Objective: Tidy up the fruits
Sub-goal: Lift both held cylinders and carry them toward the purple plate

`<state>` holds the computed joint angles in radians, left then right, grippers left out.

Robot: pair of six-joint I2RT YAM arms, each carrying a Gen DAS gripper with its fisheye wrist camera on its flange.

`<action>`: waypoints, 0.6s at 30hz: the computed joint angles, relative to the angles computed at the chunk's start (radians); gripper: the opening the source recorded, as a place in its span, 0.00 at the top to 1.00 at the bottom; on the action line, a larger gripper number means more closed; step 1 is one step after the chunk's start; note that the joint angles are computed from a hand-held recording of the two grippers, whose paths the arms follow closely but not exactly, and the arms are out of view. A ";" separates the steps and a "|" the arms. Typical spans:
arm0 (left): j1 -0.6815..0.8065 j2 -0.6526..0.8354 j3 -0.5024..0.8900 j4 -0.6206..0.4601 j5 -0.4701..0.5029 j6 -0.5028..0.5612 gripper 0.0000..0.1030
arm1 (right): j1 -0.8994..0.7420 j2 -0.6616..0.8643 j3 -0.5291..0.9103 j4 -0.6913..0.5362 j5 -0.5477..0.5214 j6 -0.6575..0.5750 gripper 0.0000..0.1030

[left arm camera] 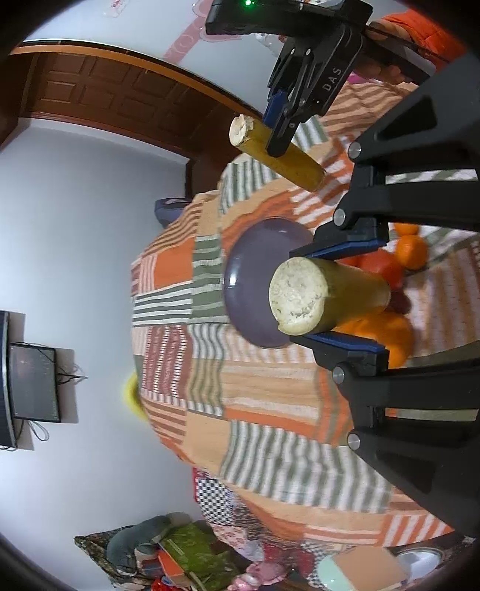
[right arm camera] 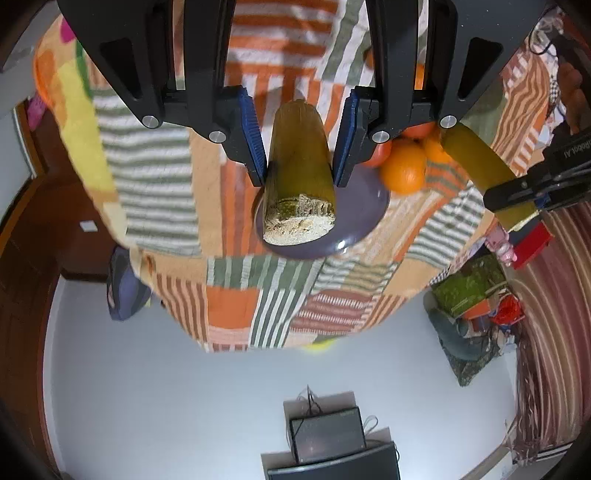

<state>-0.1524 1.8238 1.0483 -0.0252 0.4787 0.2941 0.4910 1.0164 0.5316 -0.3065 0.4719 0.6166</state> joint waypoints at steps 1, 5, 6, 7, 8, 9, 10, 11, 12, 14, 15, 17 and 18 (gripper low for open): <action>-0.005 0.008 0.018 -0.003 -0.001 -0.006 0.66 | -0.014 0.001 0.008 0.005 -0.003 -0.021 0.67; -0.041 0.065 0.113 -0.006 -0.034 -0.035 0.66 | -0.066 0.032 0.036 0.039 -0.032 -0.086 0.67; -0.048 0.079 0.133 -0.004 -0.045 -0.040 0.66 | -0.079 0.048 0.045 0.053 -0.040 -0.103 0.67; -0.056 0.100 0.162 -0.007 -0.056 -0.046 0.66 | -0.088 0.061 0.052 0.062 -0.046 -0.115 0.67; -0.065 0.125 0.195 -0.010 -0.068 -0.052 0.66 | -0.101 0.079 0.061 0.074 -0.055 -0.131 0.67; -0.069 0.141 0.215 -0.012 -0.074 -0.055 0.66 | -0.110 0.098 0.068 0.090 -0.063 -0.144 0.67; -0.075 0.168 0.252 -0.021 -0.084 -0.061 0.66 | -0.122 0.118 0.077 0.107 -0.074 -0.157 0.67; -0.079 0.188 0.279 -0.030 -0.090 -0.064 0.66 | -0.133 0.136 0.084 0.120 -0.086 -0.170 0.67; -0.083 0.212 0.310 -0.040 -0.096 -0.067 0.66 | -0.142 0.152 0.091 0.133 -0.098 -0.179 0.67; -0.091 0.257 0.369 -0.063 -0.111 -0.067 0.66 | -0.163 0.197 0.107 0.163 -0.126 -0.198 0.67; -0.096 0.283 0.401 -0.076 -0.120 -0.066 0.66 | -0.168 0.214 0.114 0.171 -0.134 -0.202 0.67; -0.104 0.327 0.455 -0.101 -0.134 -0.062 0.66 | -0.186 0.264 0.130 0.194 -0.157 -0.213 0.67; -0.108 0.358 0.494 -0.123 -0.141 -0.057 0.66 | -0.195 0.286 0.137 0.203 -0.169 -0.218 0.67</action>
